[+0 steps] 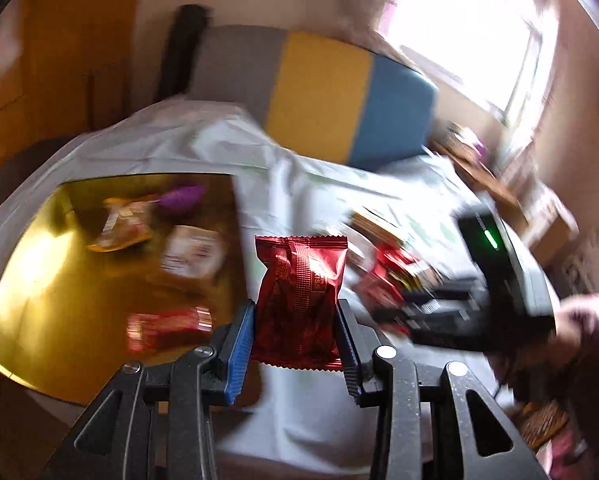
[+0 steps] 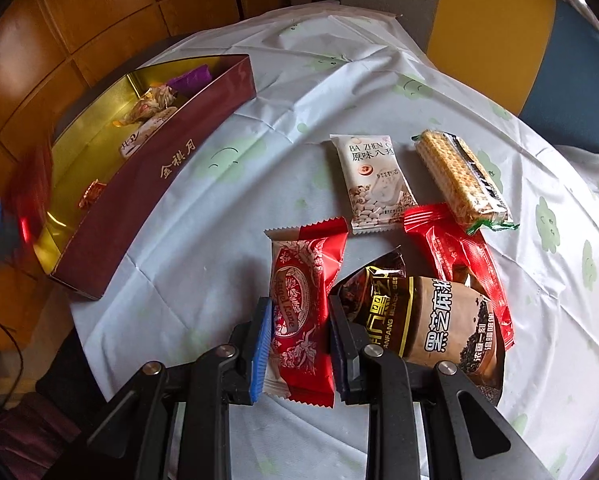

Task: Organize snacks
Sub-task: 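Carry the red candy into the tin and release it with the left gripper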

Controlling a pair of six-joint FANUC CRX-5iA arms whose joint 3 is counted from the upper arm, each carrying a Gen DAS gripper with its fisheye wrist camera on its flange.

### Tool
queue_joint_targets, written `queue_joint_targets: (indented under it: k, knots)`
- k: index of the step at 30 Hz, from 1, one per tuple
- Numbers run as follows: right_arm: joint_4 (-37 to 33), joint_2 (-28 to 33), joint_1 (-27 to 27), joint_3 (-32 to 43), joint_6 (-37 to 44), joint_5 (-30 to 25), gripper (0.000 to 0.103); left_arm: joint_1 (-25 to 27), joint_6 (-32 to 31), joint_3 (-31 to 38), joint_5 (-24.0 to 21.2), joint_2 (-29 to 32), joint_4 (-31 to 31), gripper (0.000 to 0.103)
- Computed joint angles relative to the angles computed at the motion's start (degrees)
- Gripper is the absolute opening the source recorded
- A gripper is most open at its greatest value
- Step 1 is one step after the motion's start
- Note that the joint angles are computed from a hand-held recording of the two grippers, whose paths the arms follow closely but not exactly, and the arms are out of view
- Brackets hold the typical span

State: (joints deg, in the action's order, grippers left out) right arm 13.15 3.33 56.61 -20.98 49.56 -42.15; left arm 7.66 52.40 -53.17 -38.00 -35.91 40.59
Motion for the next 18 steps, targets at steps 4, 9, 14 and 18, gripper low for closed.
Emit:
queue_joint_targets:
  k: [4,9,14,18]
  knots:
    - [1.19,-0.13,0.25,-0.59,-1.01,0.5,0.027,6.88,6.4,3.05,-2.44,3.96,-3.01,0.04]
    - [1.99,-0.14,0.42,-0.93,-1.76,0.81,0.027,12.05,12.28,5.67,-3.23,8.31,-7.04,0.04]
    - [2.41,-0.24,0.44,-1.3,-2.86,1.24,0.027,12.25,15.69,8.69,-1.5,13.09,-11.26,0.04]
    - [2.96,-0.17,0.62,-1.34,-3.56,1.05,0.027,12.21,17.69,10.81,-2.16,16.89,-13.15,0.042]
